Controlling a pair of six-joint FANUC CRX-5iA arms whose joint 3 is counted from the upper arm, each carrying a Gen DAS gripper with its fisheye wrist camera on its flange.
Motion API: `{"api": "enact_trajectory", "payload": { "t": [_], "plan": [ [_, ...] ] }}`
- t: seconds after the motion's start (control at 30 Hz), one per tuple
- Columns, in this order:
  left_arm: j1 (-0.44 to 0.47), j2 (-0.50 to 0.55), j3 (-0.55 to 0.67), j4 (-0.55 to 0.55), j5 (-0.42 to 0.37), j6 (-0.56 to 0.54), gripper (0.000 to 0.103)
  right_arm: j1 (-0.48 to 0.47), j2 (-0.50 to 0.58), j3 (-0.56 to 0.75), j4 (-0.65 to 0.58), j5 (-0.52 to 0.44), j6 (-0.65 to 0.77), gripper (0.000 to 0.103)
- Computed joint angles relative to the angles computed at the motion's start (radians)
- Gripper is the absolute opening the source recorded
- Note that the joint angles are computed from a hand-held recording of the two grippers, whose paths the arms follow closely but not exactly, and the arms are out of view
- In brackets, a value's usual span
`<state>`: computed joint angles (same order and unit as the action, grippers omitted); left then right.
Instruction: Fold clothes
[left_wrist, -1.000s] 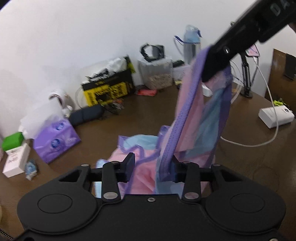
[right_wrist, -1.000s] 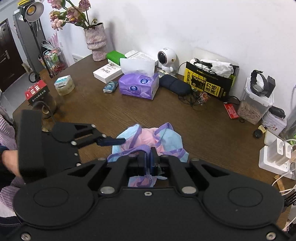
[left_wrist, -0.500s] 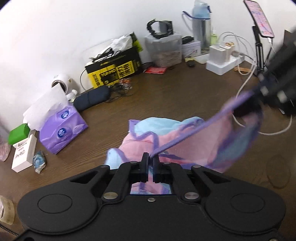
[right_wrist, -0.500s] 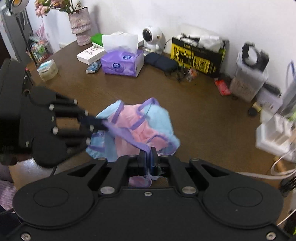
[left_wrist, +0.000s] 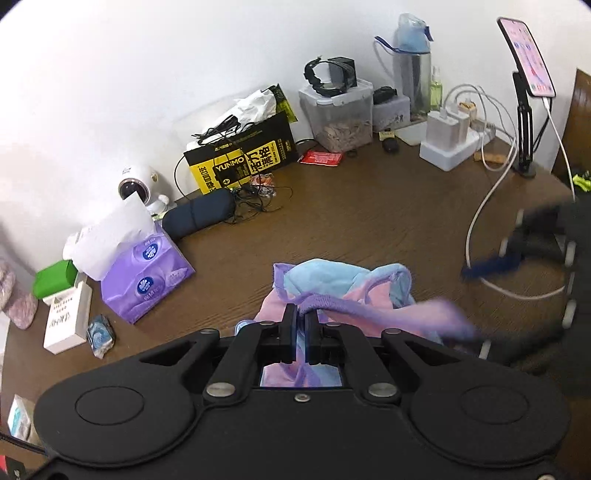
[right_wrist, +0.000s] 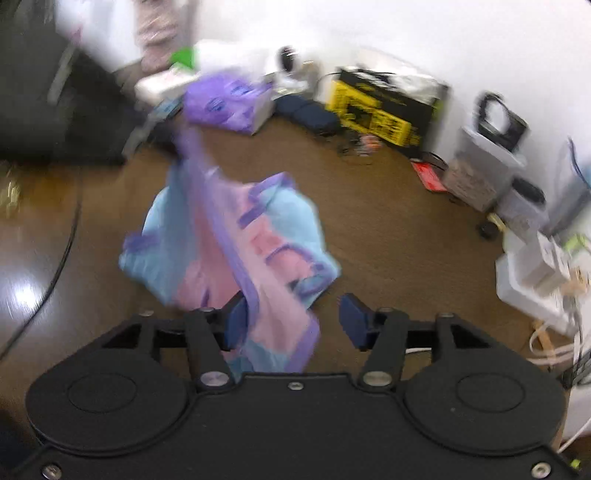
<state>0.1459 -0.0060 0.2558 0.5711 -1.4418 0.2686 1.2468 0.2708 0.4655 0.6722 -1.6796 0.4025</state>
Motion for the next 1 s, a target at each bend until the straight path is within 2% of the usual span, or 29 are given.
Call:
{"api": "enact_trajectory", "payload": {
  "t": [0.13,0.3,0.4,0.47,0.53,0.7,0.83,1.0],
  "plan": [
    [-0.004,0.003,0.019,-0.019,-0.012,0.032,0.004,0.004,0.061,0.032,0.026,-0.025,-0.033,0.061],
    [0.000,0.005,0.038,-0.032,-0.018,0.046,0.004,-0.013,0.163,0.119,0.022,-0.163,-0.115,0.061],
    [0.004,0.003,0.040,-0.033,-0.019,0.050,0.004,-0.005,0.167,0.117,0.057,-0.198,-0.118,0.059],
    [0.006,-0.002,0.035,-0.030,-0.020,0.046,0.004,0.003,0.166,0.110,0.088,-0.223,-0.119,0.043],
    [0.007,-0.010,0.026,-0.024,-0.023,0.034,0.004,0.005,0.173,0.118,0.113,-0.242,-0.104,0.042],
    [0.017,-0.037,0.003,0.009,-0.043,-0.009,0.004,0.001,0.200,0.140,0.171,-0.255,-0.040,0.045],
    [0.030,-0.054,-0.009,0.026,-0.049,-0.033,0.004,-0.019,0.210,0.155,0.144,-0.251,-0.061,0.043],
    [0.045,-0.063,-0.022,0.033,-0.052,-0.040,0.004,-0.023,0.185,0.125,0.135,-0.246,-0.075,0.029]
  ]
}}
